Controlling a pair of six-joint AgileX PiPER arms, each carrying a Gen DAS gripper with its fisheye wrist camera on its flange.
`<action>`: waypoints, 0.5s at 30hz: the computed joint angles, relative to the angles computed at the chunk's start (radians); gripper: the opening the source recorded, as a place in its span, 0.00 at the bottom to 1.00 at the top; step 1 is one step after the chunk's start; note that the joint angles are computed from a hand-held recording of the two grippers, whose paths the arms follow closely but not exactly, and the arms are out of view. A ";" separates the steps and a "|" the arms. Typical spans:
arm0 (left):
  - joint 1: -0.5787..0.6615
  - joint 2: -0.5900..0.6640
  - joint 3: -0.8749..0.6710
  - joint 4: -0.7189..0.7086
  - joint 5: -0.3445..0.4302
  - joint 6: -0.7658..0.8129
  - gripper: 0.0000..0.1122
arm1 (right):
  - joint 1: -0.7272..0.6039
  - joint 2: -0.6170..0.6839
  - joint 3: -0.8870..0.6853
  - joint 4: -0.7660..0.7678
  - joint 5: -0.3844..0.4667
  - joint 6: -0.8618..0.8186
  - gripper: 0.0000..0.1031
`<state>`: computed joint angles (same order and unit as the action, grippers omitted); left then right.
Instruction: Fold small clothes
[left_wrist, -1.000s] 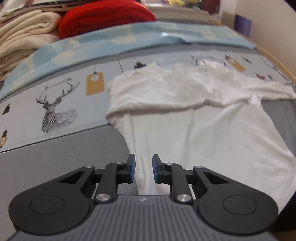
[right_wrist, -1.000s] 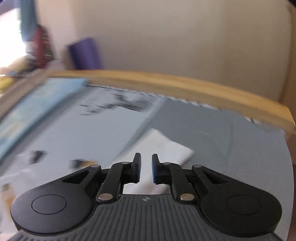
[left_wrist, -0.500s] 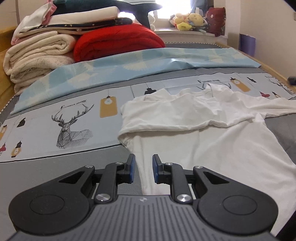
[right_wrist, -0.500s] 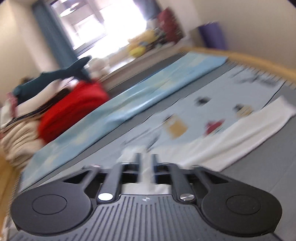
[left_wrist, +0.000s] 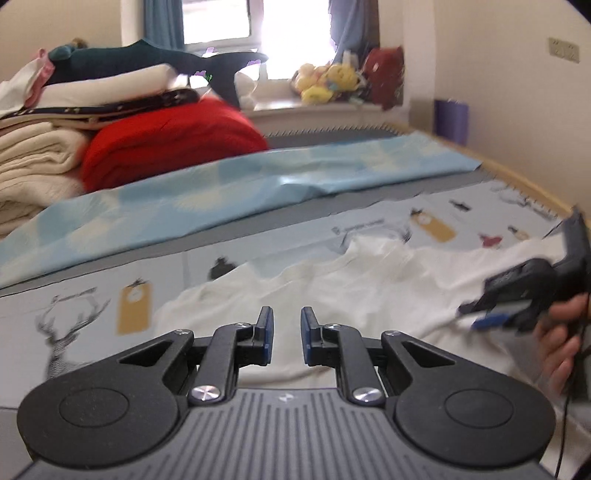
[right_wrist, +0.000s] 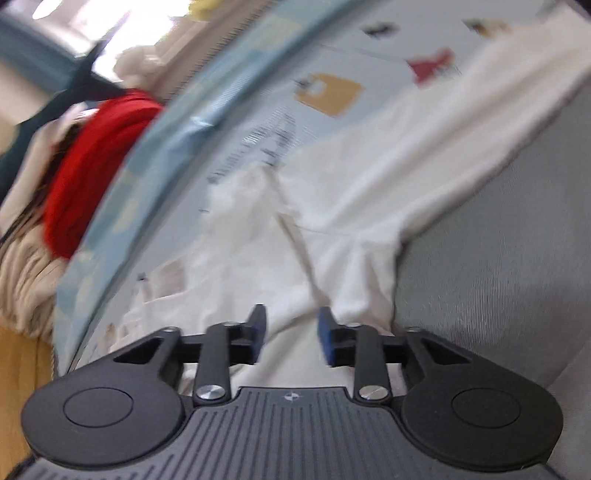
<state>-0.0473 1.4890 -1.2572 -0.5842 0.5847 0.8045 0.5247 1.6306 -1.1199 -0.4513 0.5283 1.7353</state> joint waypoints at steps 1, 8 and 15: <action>-0.005 0.006 0.031 -0.056 -0.029 0.054 0.15 | -0.009 0.017 -0.002 0.025 -0.023 -0.012 0.36; -0.042 0.150 -0.030 -0.120 0.065 0.100 0.15 | -0.009 0.072 -0.059 -0.076 0.000 0.057 0.02; -0.069 0.221 -0.074 -0.250 0.103 0.184 0.26 | 0.050 0.015 -0.093 -0.256 -0.161 0.063 0.02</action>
<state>-0.1164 1.7099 -1.3315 -0.8342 0.6881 0.9890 0.5749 1.6458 -1.2126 -0.7077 0.3669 1.7983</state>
